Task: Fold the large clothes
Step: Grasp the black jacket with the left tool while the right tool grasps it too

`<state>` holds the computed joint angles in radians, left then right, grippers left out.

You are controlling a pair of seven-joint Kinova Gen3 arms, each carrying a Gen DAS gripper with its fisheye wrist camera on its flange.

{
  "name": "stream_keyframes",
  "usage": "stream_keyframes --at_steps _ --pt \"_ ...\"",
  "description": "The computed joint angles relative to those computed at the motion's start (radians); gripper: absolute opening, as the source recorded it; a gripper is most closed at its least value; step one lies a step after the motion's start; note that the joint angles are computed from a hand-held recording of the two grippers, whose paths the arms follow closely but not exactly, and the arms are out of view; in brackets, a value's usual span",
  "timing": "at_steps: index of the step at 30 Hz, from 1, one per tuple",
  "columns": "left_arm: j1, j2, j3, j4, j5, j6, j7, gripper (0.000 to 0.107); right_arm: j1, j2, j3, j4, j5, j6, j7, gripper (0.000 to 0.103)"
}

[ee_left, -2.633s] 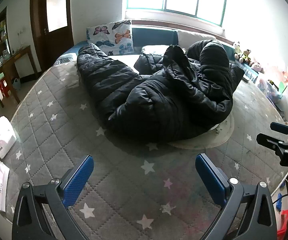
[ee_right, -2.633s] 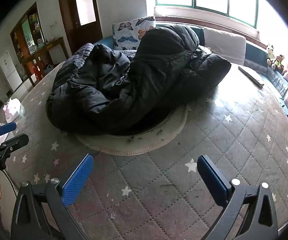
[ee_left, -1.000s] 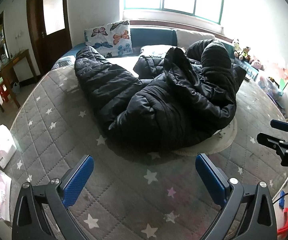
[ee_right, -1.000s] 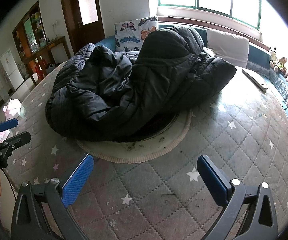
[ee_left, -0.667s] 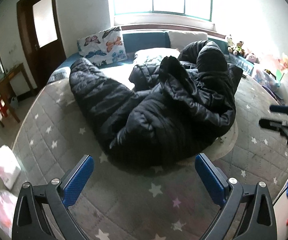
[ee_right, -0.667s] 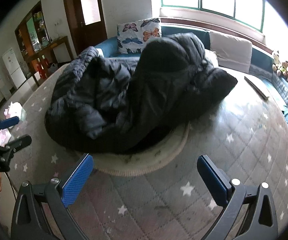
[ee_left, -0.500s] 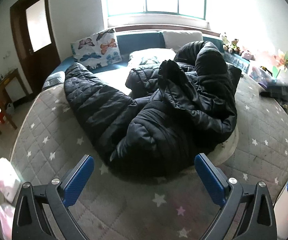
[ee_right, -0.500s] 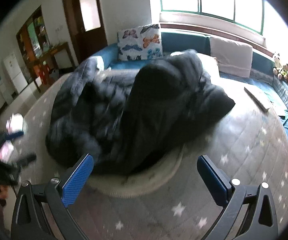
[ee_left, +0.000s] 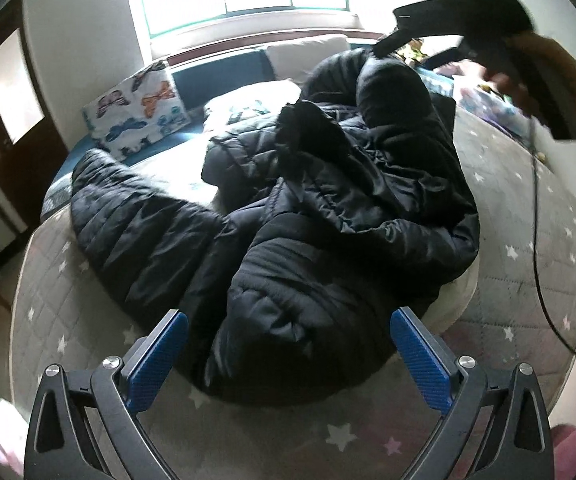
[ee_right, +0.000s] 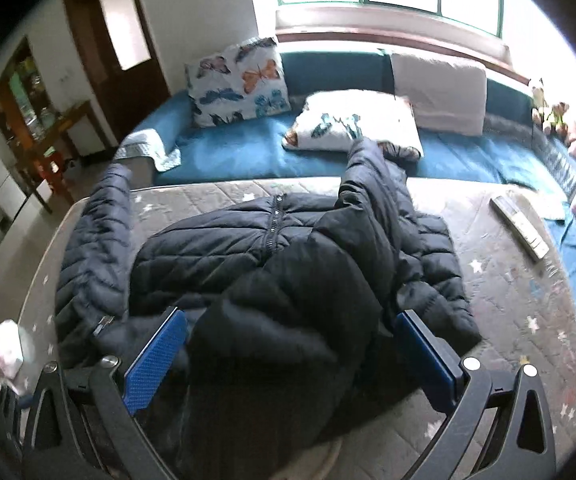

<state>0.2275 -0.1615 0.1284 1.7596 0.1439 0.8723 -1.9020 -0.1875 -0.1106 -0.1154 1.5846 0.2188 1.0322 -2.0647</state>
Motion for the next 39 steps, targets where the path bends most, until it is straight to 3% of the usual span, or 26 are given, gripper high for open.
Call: stream_keyframes --at_steps 2,7,8,9,10,11,13,15,18,22,25,28,30,33,35,39 --pt "0.007 0.034 -0.01 -0.016 0.022 0.002 -0.043 0.103 0.027 0.035 0.002 -0.013 -0.021 0.012 -0.002 0.103" --pt "0.003 0.091 -0.018 -0.024 0.078 -0.012 -0.137 0.101 0.048 0.042 0.091 0.014 -0.207 0.013 0.123 0.103" --pt "0.001 0.093 -0.021 -0.022 0.096 -0.011 -0.167 0.085 0.053 0.034 0.097 0.015 -0.221 0.019 0.149 0.098" --pt "0.006 0.093 -0.024 -0.012 0.102 -0.025 -0.181 0.083 0.062 0.02 0.089 0.02 -0.218 0.028 0.17 0.093" --pt "0.001 0.085 -0.014 0.007 0.098 -0.055 -0.184 0.08 0.066 0.009 0.093 0.02 -0.231 0.038 0.194 0.081" --pt "0.001 0.076 -0.017 0.021 0.111 -0.072 -0.204 0.069 0.073 0.006 0.103 0.008 -0.253 0.064 0.227 0.068" --pt "0.0 0.061 -0.027 0.042 0.143 -0.085 -0.232 0.059 0.087 -0.024 0.117 0.013 -0.285 0.082 0.27 0.054" --pt "-0.004 0.04 -0.041 0.053 0.18 -0.075 -0.255 0.048 0.099 -0.056 0.126 0.027 -0.302 0.087 0.298 0.047" --pt "-0.003 -0.017 -0.05 0.075 0.198 -0.074 -0.263 0.043 0.115 -0.122 0.146 0.07 -0.345 0.082 0.333 0.041" --pt "0.022 -0.121 -0.097 0.105 0.255 -0.058 -0.321 0.042 0.128 -0.24 0.181 0.126 -0.388 0.072 0.377 0.036" --pt "0.054 -0.2 -0.163 0.124 0.311 0.006 -0.372 0.042 0.125 -0.374 0.23 0.189 -0.422 0.072 0.412 0.035" --pt "0.07 -0.262 -0.202 0.155 0.332 0.114 -0.398 0.042 0.187 -0.508 0.252 0.254 -0.458 0.131 0.467 0.035" --pt "0.066 -0.293 -0.191 0.183 0.312 0.154 -0.408 0.042 0.153 -0.584 0.288 0.3 -0.419 0.209 0.428 0.035" --pt "0.05 -0.306 -0.146 0.212 0.259 0.23 -0.387 0.051 0.172 -0.624 0.304 0.368 -0.375 0.318 0.392 0.038" --pt "0.03 -0.324 -0.099 0.226 0.206 0.247 -0.357 0.053 0.219 -0.621 0.255 0.392 -0.311 0.37 0.371 0.041" --pt "0.036 -0.312 -0.17 0.162 0.22 0.342 -0.366 0.063 0.259 -0.59 0.176 0.35 -0.202 0.42 0.357 0.041"
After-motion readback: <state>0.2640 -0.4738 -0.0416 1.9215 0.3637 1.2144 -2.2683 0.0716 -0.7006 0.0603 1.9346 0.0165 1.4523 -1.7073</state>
